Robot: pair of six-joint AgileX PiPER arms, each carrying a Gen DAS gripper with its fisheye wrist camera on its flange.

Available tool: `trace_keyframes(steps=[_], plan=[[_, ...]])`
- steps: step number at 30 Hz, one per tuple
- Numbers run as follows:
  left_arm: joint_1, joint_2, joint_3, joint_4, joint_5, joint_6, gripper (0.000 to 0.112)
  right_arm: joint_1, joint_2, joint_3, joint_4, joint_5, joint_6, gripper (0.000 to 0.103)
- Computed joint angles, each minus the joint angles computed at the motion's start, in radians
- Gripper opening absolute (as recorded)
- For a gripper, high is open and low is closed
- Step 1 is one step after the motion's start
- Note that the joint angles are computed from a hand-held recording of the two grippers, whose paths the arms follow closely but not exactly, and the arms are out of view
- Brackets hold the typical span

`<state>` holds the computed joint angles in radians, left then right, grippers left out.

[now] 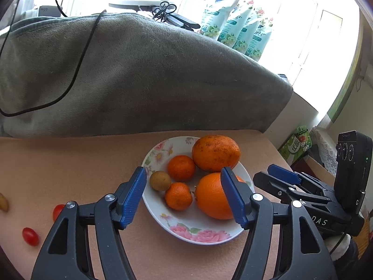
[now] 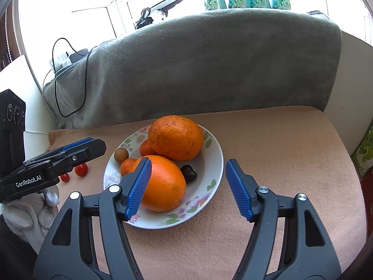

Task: Organize fruits
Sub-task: 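Carry the plum with the right tool into the bowl while the left tool drops the kiwi there, then move the right tool to a red cherry tomato while the left tool approaches another tomato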

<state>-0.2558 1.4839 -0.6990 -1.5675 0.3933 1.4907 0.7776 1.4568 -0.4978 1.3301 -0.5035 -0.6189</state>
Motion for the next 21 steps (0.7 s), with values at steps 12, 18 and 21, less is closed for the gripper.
trace_keyframes(steps=[12, 18, 21], plan=[[-0.025, -0.066, 0.025, 0.109, -0.084, -0.133, 0.077, 0.109, -0.019, -0.016, 0.155, -0.084, -0.119, 0.086], [-0.002, -0.115, 0.053, 0.176, -0.084, -0.194, 0.079, 0.173, -0.026, -0.023, 0.203, -0.139, -0.147, 0.092], [0.023, -0.141, 0.066, 0.201, -0.072, -0.213, 0.079, 0.19, -0.032, -0.026, 0.217, -0.139, -0.151, 0.092]])
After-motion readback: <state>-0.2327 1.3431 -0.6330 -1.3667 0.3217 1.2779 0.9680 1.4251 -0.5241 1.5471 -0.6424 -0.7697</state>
